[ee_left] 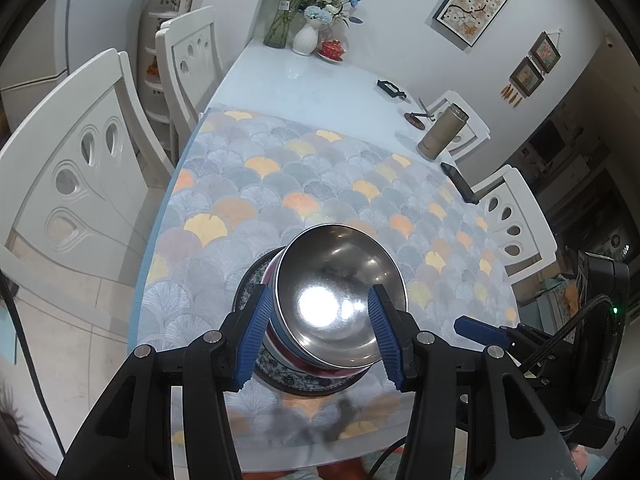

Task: Organize plates and bowls
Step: 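Lower the bowl stack onto the patterned plate stack with both tools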

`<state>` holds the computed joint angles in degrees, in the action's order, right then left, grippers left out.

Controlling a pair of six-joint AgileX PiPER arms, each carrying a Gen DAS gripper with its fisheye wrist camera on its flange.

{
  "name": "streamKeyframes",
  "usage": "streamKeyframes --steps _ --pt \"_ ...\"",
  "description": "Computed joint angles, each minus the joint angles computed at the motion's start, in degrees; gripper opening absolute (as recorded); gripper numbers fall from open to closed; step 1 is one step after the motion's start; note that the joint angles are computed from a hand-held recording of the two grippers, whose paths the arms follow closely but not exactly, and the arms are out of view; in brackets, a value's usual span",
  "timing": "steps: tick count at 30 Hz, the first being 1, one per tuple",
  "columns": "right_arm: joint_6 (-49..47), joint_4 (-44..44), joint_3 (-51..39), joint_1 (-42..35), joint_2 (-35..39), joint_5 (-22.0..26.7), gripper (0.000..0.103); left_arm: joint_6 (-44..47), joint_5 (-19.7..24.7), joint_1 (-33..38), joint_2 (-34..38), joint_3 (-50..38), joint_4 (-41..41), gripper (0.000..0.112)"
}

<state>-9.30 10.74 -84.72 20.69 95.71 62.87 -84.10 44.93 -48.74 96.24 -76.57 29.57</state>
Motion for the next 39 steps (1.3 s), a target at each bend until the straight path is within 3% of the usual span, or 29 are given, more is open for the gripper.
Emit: streamKeyframes --steps 30,39 --pt "-2.27 0.19 -0.91 -1.4 1.23 0.52 0.065 -1.35 2.78 -0.45 1.36 -2.61 1.5 0.048" --pt "-2.94 0.26 -0.94 -1.49 1.36 0.32 0.065 -1.87 5.16 -0.64 1.85 -3.74 2.54 0.06"
